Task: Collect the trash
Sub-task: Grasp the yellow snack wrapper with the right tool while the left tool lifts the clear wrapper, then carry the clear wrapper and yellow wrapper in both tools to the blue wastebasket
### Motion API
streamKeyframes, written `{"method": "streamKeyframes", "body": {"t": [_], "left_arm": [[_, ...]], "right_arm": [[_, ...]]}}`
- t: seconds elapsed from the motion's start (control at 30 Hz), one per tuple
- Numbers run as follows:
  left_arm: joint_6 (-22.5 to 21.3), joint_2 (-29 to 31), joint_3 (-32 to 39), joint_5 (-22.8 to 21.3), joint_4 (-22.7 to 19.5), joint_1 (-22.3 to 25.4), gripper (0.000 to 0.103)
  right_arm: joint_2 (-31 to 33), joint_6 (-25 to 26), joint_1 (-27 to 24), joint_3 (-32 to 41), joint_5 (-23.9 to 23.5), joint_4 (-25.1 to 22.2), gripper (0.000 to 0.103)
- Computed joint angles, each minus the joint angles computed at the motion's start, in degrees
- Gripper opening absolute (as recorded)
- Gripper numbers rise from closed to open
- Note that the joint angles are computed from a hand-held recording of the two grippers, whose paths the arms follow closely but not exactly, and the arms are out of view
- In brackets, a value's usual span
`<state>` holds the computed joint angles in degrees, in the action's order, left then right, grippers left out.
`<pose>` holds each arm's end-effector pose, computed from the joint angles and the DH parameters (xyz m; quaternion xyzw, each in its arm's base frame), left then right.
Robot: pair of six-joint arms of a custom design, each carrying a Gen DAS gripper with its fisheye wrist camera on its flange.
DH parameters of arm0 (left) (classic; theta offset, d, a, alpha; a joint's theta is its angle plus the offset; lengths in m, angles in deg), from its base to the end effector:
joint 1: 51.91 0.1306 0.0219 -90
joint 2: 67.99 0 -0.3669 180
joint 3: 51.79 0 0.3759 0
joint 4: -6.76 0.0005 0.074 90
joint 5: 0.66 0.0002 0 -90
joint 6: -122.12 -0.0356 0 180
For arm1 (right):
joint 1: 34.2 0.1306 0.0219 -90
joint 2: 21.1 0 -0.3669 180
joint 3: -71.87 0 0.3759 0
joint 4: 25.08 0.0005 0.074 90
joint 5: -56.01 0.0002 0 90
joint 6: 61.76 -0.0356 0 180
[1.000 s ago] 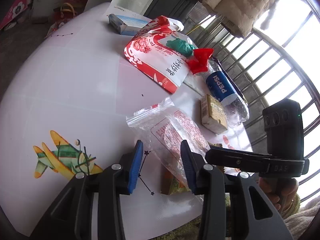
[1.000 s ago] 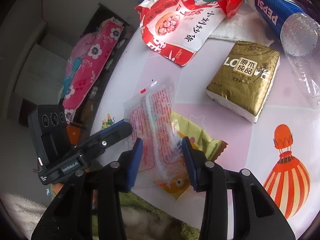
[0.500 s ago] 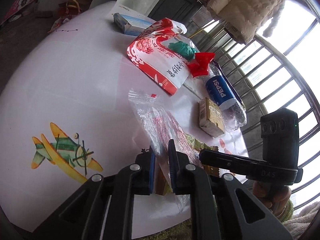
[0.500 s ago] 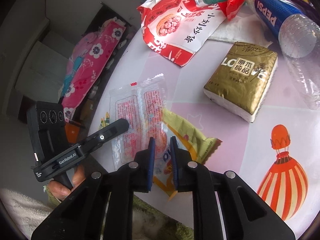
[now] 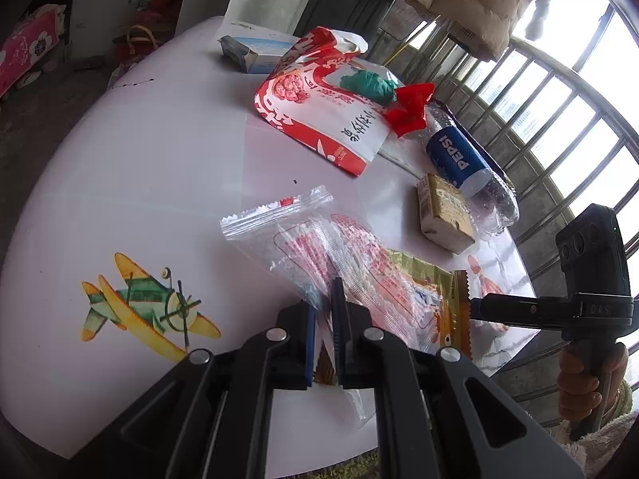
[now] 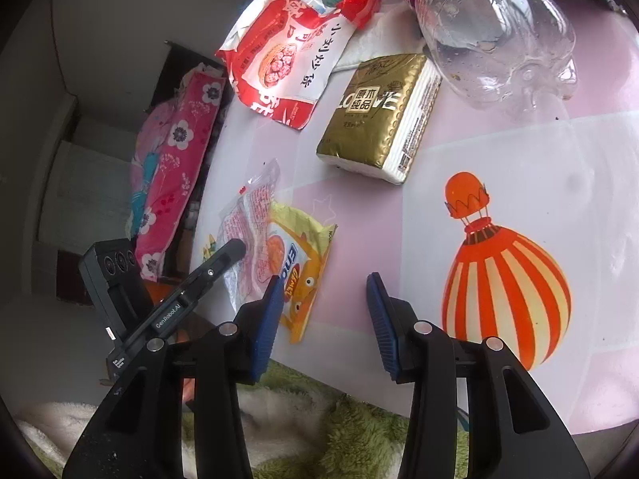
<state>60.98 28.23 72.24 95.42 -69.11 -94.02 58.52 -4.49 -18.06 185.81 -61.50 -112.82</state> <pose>0.3437 -0.3164 0.5892 0.1264 0.9240 -0.2478 0.2623 0.3116 0.1068 0.6185 0.0592 0.9234 0.3316 0.1841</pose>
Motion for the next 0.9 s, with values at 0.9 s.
{"method": "streamKeyframes", "body": {"t": [0.9], "left_arm": [[2.4,-5.7,-0.6,-4.0,7.4,0.8,0.001]], "right_arm": [[1.5,1.7,1.4,5.4,2.8,0.7,0.002]]}}
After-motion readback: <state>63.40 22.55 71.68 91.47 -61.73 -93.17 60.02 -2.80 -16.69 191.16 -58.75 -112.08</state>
